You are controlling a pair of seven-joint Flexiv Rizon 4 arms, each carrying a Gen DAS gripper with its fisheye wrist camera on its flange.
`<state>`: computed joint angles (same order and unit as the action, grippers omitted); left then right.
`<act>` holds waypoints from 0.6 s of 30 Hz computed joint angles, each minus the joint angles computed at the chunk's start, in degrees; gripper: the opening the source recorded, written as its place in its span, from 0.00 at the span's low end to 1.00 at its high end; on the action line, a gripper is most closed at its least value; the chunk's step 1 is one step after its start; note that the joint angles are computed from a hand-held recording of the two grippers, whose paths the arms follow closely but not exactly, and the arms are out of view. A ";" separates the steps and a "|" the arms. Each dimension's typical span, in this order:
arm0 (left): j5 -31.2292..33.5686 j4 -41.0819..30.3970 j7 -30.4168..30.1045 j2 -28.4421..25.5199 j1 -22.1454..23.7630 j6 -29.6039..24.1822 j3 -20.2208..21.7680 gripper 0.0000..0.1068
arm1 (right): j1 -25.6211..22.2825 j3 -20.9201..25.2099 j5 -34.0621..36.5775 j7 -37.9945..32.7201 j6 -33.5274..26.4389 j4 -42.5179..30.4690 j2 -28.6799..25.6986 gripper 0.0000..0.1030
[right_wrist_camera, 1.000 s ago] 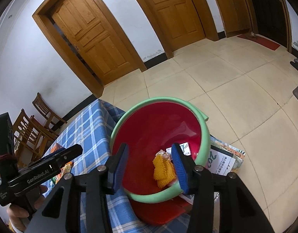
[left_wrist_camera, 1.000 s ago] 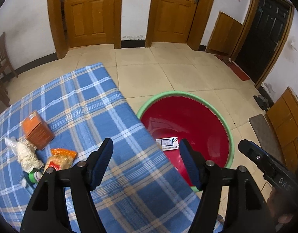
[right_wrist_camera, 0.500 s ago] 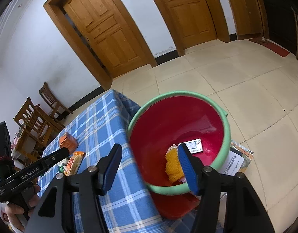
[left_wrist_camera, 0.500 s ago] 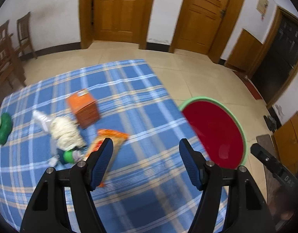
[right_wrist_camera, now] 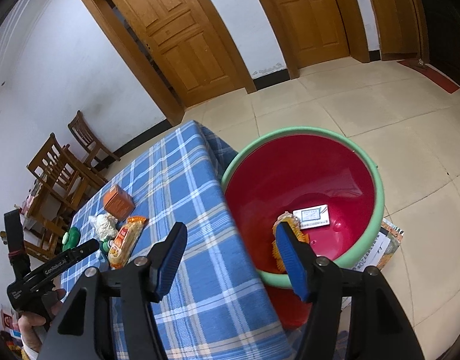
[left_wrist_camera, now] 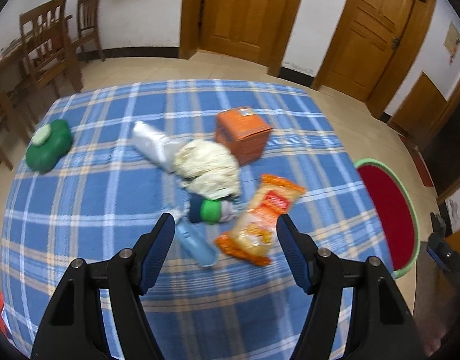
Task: Collect trash
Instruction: 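Return to the table and grasp the light-blue plastic scoop with the left gripper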
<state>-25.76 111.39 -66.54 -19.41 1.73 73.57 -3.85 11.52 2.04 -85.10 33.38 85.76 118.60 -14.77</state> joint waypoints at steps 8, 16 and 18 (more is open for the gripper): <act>0.68 0.66 -2.04 -1.10 0.77 0.34 0.99 0.65 | 1.89 -0.17 4.55 -3.93 -0.24 -0.29 -1.04 0.63; 1.34 1.00 -3.01 -1.72 1.26 0.12 1.02 0.55 | 3.87 -1.41 7.51 -6.26 0.04 -0.04 -1.37 0.63; 1.20 1.05 -3.00 -1.84 1.52 -0.31 0.88 0.50 | 4.18 -1.62 7.99 -6.65 0.21 0.00 -1.45 0.63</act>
<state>-24.56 112.44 -69.54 -21.25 3.25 73.26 -2.98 15.70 0.42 -77.12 26.72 85.97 118.61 -16.22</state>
